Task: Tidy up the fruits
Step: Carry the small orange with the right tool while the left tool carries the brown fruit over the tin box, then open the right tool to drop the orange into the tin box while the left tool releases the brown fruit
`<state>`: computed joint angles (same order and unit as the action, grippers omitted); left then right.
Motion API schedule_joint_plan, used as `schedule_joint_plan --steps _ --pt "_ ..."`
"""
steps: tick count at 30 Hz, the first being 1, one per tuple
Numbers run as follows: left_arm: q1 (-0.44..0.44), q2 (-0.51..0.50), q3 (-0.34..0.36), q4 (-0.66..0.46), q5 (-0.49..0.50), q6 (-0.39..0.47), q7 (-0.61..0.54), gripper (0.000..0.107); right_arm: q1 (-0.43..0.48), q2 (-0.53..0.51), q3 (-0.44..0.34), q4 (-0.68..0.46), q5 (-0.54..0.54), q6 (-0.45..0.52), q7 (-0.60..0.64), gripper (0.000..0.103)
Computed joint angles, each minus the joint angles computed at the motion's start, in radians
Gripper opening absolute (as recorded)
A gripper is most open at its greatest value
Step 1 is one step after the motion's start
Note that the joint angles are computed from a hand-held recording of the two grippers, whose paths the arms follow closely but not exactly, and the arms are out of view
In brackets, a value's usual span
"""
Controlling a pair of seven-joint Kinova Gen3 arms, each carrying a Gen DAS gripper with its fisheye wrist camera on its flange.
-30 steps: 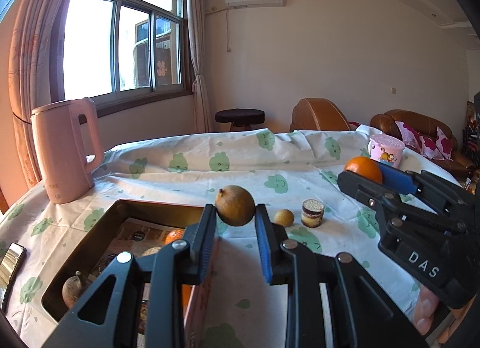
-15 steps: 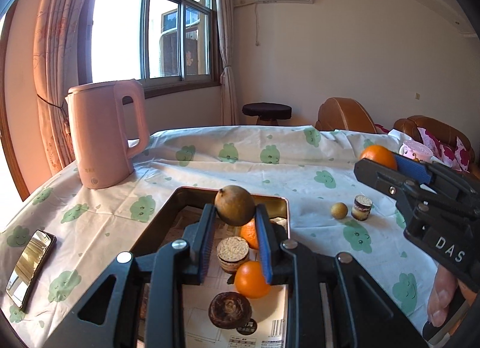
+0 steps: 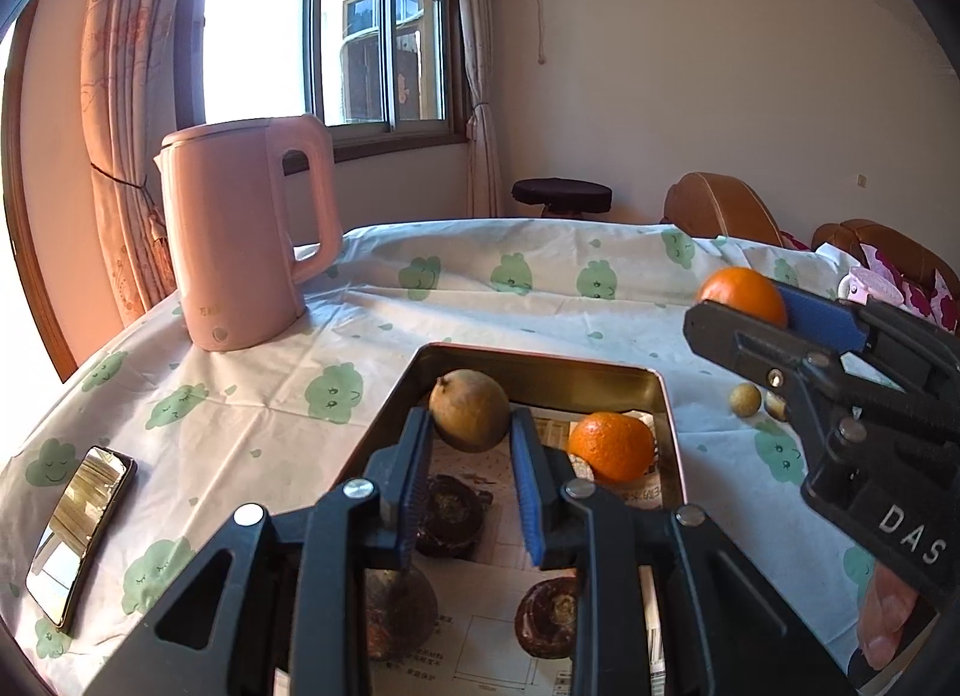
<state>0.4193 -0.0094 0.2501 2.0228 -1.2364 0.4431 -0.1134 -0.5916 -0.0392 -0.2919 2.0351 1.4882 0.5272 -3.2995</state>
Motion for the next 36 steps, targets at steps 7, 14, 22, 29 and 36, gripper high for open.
schedule_joint_plan --steps 7,14,22,29,36 --pt "-0.015 0.014 -0.022 -0.018 0.092 -0.015 -0.102 0.028 0.000 0.050 0.018 -0.038 -0.046 -0.039 0.059 0.041" --pt "-0.015 0.035 -0.043 -0.040 0.164 -0.014 -0.183 0.028 -0.016 0.090 0.036 -0.072 -0.107 -0.045 0.141 0.041" --pt "-0.013 0.050 -0.071 -0.059 0.264 -0.028 -0.290 0.028 -0.034 0.134 0.069 -0.119 -0.225 -0.049 0.275 0.041" --pt "-0.006 0.057 -0.083 -0.072 0.305 -0.023 -0.331 0.028 -0.038 0.144 0.101 -0.134 -0.300 -0.085 0.343 0.041" --pt "0.010 0.057 -0.086 -0.065 0.248 -0.007 -0.271 0.028 -0.045 0.146 0.118 -0.135 -0.317 -0.102 0.356 0.042"
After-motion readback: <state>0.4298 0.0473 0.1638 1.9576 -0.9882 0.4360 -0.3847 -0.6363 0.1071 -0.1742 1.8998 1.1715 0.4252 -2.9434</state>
